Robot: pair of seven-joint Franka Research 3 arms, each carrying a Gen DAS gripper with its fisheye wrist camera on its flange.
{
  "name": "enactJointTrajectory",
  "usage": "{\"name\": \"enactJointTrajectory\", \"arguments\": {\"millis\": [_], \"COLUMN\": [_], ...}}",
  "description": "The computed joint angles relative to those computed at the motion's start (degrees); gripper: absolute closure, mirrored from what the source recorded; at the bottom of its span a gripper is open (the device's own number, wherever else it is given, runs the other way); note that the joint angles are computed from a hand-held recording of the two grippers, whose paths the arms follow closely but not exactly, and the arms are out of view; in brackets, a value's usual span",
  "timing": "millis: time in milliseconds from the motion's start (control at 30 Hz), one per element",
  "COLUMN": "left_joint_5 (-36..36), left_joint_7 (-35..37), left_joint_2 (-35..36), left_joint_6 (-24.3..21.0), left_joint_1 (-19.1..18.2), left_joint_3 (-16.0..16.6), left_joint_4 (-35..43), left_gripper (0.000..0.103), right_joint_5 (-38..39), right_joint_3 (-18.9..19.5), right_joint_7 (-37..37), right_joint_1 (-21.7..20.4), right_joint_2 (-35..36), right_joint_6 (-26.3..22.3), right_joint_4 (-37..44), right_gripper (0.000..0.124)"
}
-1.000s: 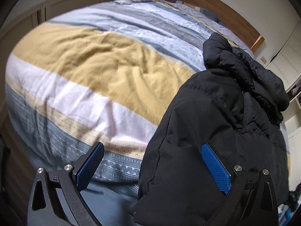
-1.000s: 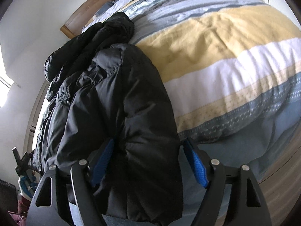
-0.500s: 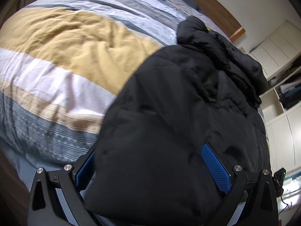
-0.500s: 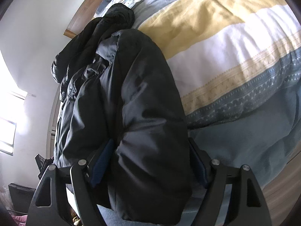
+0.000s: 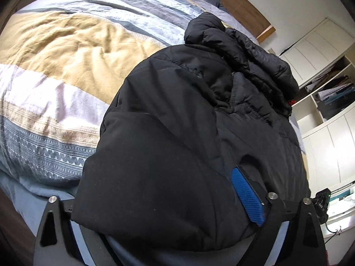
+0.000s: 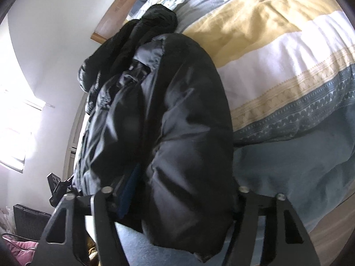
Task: Fold large clothes
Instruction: 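Close both tools on the side edge of the jacket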
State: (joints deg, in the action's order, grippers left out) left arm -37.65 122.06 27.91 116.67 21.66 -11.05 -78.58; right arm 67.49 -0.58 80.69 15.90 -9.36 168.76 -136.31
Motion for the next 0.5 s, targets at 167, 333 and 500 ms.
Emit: {"name": "enactJointTrajectory", "arguments": {"millis": [167, 333, 500], "left_joint_5": [-1.5, -1.9, -2.6], "left_joint_7": [0.1, 0.2, 0.8], "left_joint_2": [-0.1, -0.6, -1.1], "left_joint_6": [-1.5, -1.8, -2.3], "left_joint_1": [0.5, 0.3, 0.1], "left_joint_3": [-0.4, -0.2, -0.3], "left_joint_4": [0.2, -0.6, -1.0], "left_gripper": [0.02, 0.024, 0.053], "right_joint_5": [9.6, 14.7, 16.3], "right_joint_3": [-0.6, -0.3, 0.6], "right_joint_7": [-9.0, -12.7, -14.9], "right_joint_1": [1.6, 1.1, 0.4], "right_joint_2": [-0.8, -0.4, -0.2], "right_joint_6": [0.9, 0.3, 0.4], "right_joint_4": [0.6, 0.8, 1.0], "right_gripper": [0.087, 0.087, 0.091]}}
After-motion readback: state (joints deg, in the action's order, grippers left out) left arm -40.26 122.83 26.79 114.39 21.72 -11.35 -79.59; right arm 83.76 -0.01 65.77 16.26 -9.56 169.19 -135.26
